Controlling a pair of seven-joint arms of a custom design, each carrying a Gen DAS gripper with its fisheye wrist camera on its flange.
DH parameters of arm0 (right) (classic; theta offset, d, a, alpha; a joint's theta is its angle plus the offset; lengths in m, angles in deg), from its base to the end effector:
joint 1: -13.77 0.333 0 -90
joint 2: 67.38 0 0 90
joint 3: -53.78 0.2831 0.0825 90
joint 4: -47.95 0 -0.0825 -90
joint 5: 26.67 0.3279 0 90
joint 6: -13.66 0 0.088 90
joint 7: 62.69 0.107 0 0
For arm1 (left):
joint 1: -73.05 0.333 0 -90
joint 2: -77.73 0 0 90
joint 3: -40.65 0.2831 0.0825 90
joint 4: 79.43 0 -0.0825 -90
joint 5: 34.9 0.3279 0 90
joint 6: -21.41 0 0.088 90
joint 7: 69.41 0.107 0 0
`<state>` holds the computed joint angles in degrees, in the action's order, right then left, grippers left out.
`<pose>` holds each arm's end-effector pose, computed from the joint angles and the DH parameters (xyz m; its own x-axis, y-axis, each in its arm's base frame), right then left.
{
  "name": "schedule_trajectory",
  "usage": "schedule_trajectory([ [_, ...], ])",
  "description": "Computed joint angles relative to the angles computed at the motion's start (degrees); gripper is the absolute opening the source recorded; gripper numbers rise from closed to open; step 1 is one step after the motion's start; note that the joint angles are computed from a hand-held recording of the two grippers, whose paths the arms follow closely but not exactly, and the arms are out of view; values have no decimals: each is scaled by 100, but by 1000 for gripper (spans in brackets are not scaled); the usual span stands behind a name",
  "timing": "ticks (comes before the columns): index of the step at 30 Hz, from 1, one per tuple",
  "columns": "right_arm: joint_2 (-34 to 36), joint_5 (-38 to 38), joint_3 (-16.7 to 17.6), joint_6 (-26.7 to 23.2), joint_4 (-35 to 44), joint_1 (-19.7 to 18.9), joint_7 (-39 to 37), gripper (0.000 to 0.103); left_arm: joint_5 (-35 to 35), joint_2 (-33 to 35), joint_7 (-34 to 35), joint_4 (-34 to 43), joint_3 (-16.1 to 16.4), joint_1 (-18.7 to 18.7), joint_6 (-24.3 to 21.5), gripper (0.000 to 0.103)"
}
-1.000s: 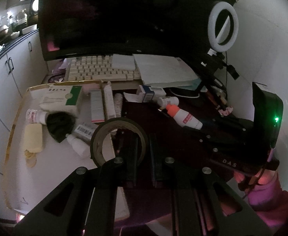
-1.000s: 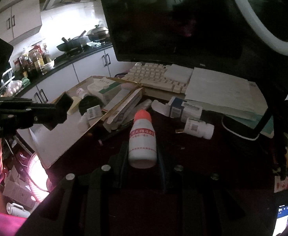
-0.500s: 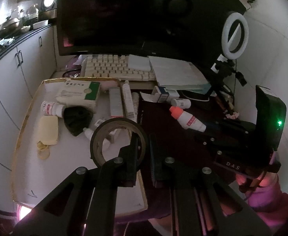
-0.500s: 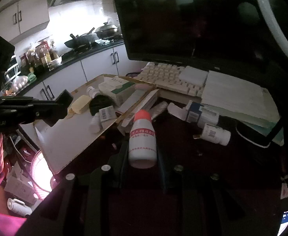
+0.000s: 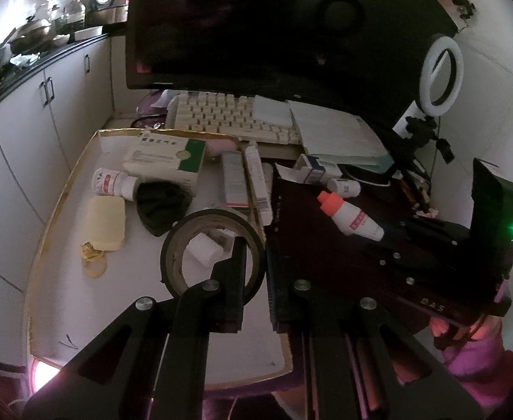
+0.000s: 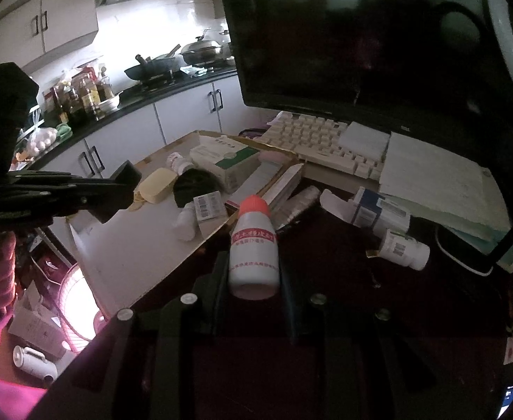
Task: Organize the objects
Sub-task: 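Carry the tape roll and orange-capped bottle toward the white tray, then lower the tape roll and bottle into the tray and open both tools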
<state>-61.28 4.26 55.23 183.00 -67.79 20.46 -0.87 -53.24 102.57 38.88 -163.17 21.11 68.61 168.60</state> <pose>0.5667 0.0459 0.4873 0.1854 -0.9780 -0.0955 -0.6579 -0.0514 -0.7514 0.6244 -0.2231 0.5117 -0.5014 -0.8329 0.2341 -0.7080 0.2394 -0.6644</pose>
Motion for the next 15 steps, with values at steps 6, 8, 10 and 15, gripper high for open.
schedule_trajectory([
  [6,83,-55,18,-74,110,24,28,26,78,75,-130,49,74,31,-9,10],
  [8,109,-82,27,-99,148,37,38,26,122,101,-171,69,92,41,-22,10],
  [10,140,-78,45,-129,194,41,16,26,170,149,-224,118,113,51,-52,10],
  [15,233,-49,94,-192,339,59,-53,26,311,246,-346,200,159,75,-96,10],
])
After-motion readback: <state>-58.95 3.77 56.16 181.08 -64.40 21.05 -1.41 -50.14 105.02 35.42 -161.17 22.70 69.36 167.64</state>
